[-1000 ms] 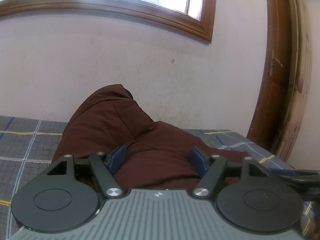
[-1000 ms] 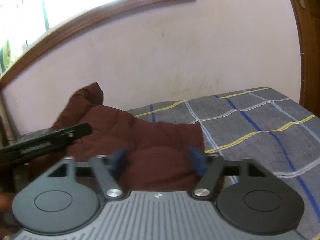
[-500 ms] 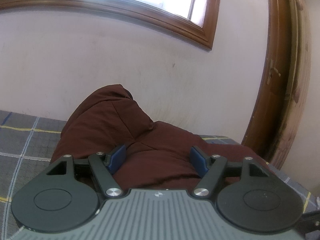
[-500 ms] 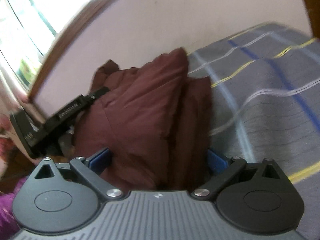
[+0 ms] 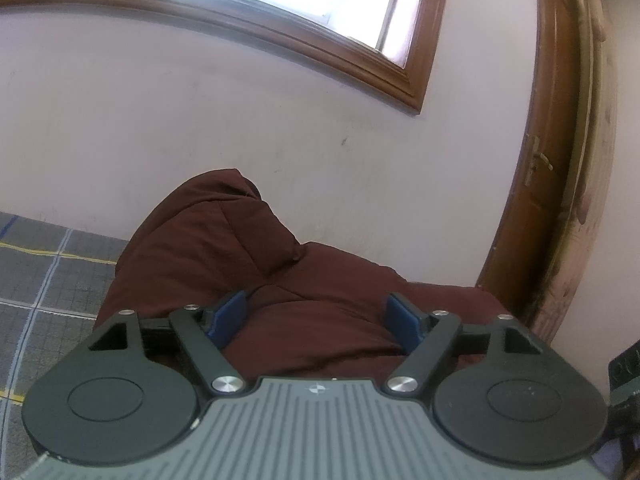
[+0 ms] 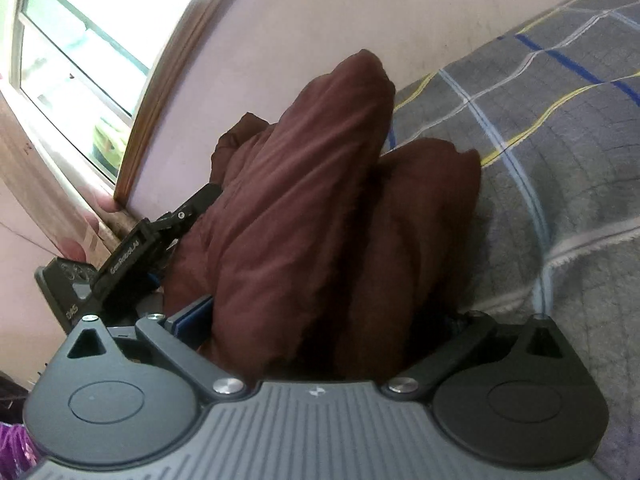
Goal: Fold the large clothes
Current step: 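Grasp the folded jacket with the right gripper and lift it up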
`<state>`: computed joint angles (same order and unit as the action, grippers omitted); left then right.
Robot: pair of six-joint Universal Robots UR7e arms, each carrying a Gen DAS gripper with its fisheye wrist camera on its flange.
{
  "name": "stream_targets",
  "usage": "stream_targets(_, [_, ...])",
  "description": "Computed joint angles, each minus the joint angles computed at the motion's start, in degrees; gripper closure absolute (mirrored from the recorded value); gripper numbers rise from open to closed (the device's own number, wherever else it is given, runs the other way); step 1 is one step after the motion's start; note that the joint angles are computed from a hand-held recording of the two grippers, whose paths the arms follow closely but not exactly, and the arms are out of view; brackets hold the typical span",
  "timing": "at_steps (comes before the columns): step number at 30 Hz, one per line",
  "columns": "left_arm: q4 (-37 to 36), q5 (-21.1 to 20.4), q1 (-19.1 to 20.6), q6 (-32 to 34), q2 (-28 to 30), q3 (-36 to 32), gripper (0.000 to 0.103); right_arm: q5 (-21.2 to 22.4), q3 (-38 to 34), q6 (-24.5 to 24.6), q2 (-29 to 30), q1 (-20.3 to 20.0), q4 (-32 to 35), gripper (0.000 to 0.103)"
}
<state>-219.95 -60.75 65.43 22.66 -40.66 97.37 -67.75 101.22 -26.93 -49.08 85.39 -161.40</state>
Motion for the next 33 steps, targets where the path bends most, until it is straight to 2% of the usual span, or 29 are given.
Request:
stream_targets(3, [0.01,-0.40,0.15,-0.28,-0.15,0.14,0.024,1.58,0.24,-0.44,-0.01,-0.74,-0.09,0.000])
stream_targets(6, [-0.04,-1.01,0.39,-0.98,-0.40,0.32,0.024,0.20,-0.78,0.29,-0.12,-0.36,2.08,0.000])
stream_targets(9, [0.55,-2.16,0.73,-2.34,-0.66,0.24,0.022,-5.22,-3.46,6.32,0.23,2.13,4.79,0.000])
stream_targets(12, [0.35,-2.30,0.76,-2.44,-0.73,0.43,0.022,-14.85,-11.34,14.54,1.80,6.99,16.27,0.000])
stream_targets(14, [0.35,-2.32,0.76,-2.39,-0.75,0.45,0.022,-20.10,-17.23,15.75,3.45,9.60,25.10,0.000])
stream_targets(16, [0.30,-2.43,0.75,-2.38,-0.79,0.54,0.022,-21.68,-21.21,13.39,4.85,10.21,30.99,0.000])
stream_targets(18, [0.18,-2.34,0.70,-2.24,-0.76,0.61,0.022,-18.60,-23.49,11.34,5.62,8.50,34.72,0.000])
stream_targets(20, [0.20,-2.41,0.69,-2.24,-0.78,0.63,0.021,-13.45,-23.00,10.76,5.11,5.60,35.90,0.000])
stream_targets(23, [0.44,-2.94,0.91,-2.65,-0.90,0.59,0.021,-7.28,-18.80,11.60,2.60,1.96,32.08,0.000])
stream_targets(28, [0.38,-3.06,0.96,-2.46,-0.89,0.57,0.020,-2.14,-13.35,11.70,-0.12,-1.57,26.71,0.000])
stream_targets(31, [0.23,-2.88,0.88,-2.30,-0.82,0.58,0.020,-1.14,-13.54,10.40,0.85,-1.13,26.51,0.000])
stream_targets(33, [0.05,-3.03,0.91,-2.40,-0.86,0.69,0.020,-2.71,-12.33,9.21,1.34,0.16,24.71,0.000])
